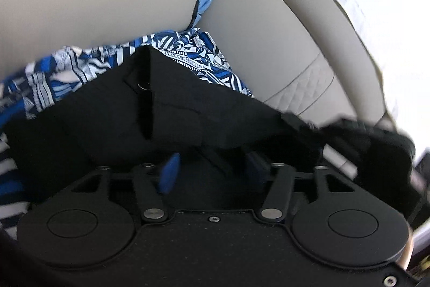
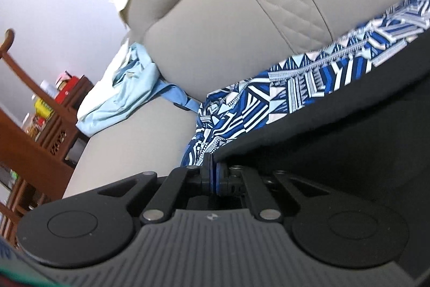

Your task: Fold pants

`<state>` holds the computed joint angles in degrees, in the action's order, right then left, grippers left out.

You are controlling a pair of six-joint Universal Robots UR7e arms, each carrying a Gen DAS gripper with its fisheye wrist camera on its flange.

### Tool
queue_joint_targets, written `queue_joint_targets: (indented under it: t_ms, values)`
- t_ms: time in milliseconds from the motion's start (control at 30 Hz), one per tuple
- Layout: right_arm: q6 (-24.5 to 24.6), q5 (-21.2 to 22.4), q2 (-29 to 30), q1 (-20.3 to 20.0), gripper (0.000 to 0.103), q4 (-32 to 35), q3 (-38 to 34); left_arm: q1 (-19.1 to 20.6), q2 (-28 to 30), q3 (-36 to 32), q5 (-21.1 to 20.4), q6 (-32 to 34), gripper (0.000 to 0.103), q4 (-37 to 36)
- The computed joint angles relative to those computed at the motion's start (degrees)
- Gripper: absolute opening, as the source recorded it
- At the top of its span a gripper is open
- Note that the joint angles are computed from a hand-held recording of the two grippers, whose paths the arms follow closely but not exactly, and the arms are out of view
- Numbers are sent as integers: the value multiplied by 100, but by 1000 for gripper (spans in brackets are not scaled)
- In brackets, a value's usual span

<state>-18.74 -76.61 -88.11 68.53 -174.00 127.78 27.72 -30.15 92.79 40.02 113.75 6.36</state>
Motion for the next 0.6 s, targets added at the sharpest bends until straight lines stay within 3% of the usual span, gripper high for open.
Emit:
queue_joint_targets:
  t_ms: [33, 67, 200, 267, 333, 400, 600]
  values:
    - [-48, 19, -86, -20, 5, -46, 89, 44, -18, 6, 35, -148, 79, -29]
    - [-86, 70, -198, -64, 5, -102, 207, 87, -12, -16, 45, -382, 81, 7]
    - [-225, 362, -613, -284, 5, -348, 694, 181, -57, 84, 113, -721, 81, -257]
    - [-288, 468, -803, -399, 5, -465, 933, 147, -21, 101, -39, -858, 77, -308]
    - [-369, 531, -968, -519, 5, -595, 1172, 73, 93, 15, -310, -1122, 56, -74]
    - [-535, 518, -1094, -605, 5, -788, 1411, -28, 238, -116, -609, -1459, 49, 355]
    - [-759, 561, -1247, -778, 5, -918, 1765, -32, 278, -101, -601, -1579, 48, 466]
